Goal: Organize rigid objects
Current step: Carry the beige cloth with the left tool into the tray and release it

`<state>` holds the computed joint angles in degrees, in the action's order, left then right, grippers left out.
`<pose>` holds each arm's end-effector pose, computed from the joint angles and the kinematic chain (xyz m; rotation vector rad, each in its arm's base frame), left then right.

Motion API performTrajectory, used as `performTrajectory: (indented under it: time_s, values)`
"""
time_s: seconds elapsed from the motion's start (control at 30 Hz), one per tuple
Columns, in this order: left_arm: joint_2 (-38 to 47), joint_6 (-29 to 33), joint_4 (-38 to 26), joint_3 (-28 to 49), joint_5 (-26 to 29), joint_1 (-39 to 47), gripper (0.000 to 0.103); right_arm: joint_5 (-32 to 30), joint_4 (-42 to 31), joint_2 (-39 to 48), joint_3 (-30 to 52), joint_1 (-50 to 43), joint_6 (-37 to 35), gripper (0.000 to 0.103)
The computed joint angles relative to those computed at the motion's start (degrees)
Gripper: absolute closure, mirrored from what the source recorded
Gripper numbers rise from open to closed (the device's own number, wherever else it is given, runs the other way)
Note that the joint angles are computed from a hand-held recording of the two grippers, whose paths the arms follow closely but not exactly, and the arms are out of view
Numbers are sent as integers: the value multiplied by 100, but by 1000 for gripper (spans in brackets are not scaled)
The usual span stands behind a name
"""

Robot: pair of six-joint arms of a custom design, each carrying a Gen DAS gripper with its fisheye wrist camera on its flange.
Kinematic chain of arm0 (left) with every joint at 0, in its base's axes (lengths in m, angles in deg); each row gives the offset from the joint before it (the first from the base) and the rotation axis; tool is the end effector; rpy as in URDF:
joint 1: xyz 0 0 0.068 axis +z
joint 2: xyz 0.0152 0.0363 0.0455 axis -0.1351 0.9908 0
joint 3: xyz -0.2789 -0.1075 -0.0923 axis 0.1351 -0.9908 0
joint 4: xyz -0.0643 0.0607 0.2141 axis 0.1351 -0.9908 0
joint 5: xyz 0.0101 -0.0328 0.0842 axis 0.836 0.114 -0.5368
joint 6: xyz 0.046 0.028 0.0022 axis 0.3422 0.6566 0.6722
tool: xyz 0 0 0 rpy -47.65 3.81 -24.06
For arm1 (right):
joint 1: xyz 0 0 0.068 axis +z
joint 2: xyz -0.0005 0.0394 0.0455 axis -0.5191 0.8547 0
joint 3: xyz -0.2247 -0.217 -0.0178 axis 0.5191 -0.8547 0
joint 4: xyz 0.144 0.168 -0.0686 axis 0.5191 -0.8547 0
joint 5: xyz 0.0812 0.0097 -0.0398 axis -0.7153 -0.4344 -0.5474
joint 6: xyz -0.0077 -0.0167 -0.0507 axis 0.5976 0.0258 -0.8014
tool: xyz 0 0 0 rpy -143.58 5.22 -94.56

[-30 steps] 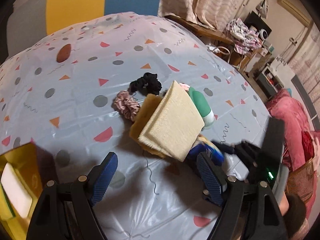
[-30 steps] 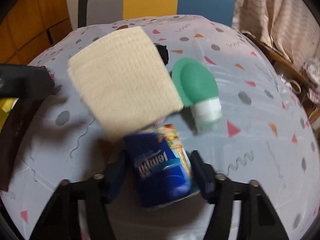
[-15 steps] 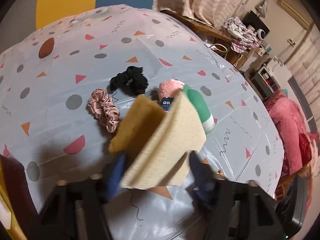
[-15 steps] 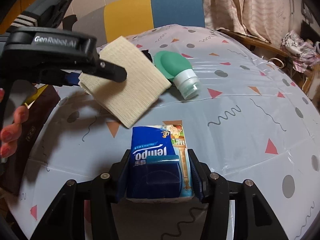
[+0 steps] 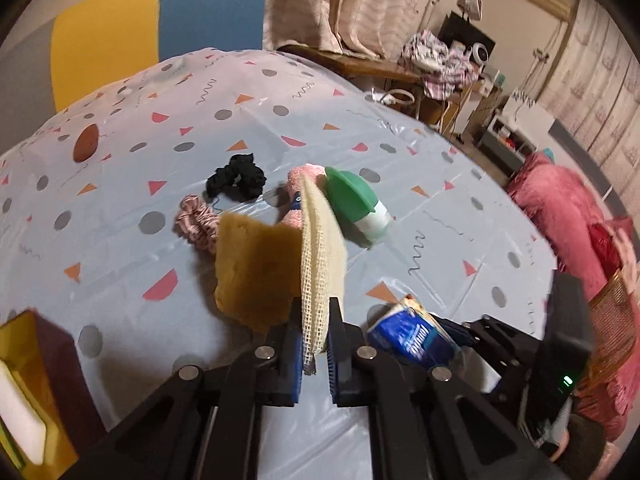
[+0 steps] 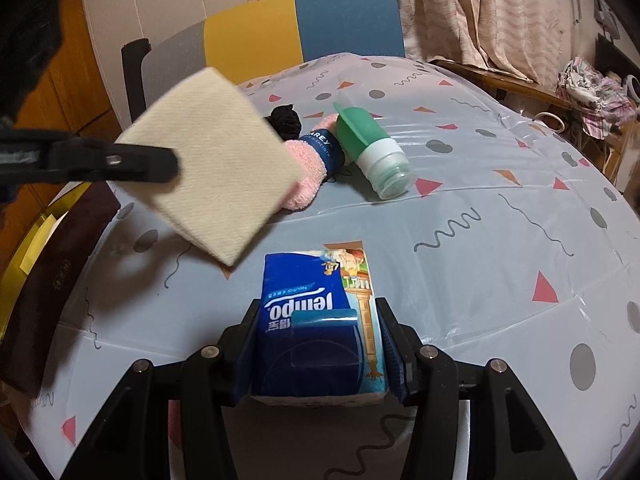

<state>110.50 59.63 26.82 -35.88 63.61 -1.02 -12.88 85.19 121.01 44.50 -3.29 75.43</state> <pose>0.2500 0.0137 0.1772 0.4029 2.5079 -0.4443 0.1929 0.0999 0.0817 -0.1809 2.4218 0.2869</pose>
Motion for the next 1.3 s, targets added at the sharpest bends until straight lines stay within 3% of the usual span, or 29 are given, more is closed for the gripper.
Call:
performTrajectory:
  time_s: [0.2, 0.47, 0.7, 0.8, 1.07, 1.3]
  values:
    - [-318, 148, -694, 103, 967, 931, 95, 65, -36, 4, 33, 29, -10, 49]
    - [-563, 816, -1911, 483, 1996, 2192, 95, 146, 36, 52, 18, 79, -4, 49]
    - [-436, 2344, -3590, 1044, 2592, 3714, 95, 219, 29, 64, 25, 125, 5, 49]
    - [-183, 3151, -4270, 1349, 2651, 4553, 95, 323, -91, 39, 78, 188, -2, 49]
    - [859, 4515, -5168, 2214, 2400, 6374, 95, 439, -182, 26, 116, 262, -3, 49]
    - [1766, 4532, -5100, 3007, 2062, 7224, 95, 506, -256, 12, 147, 310, 5, 49]
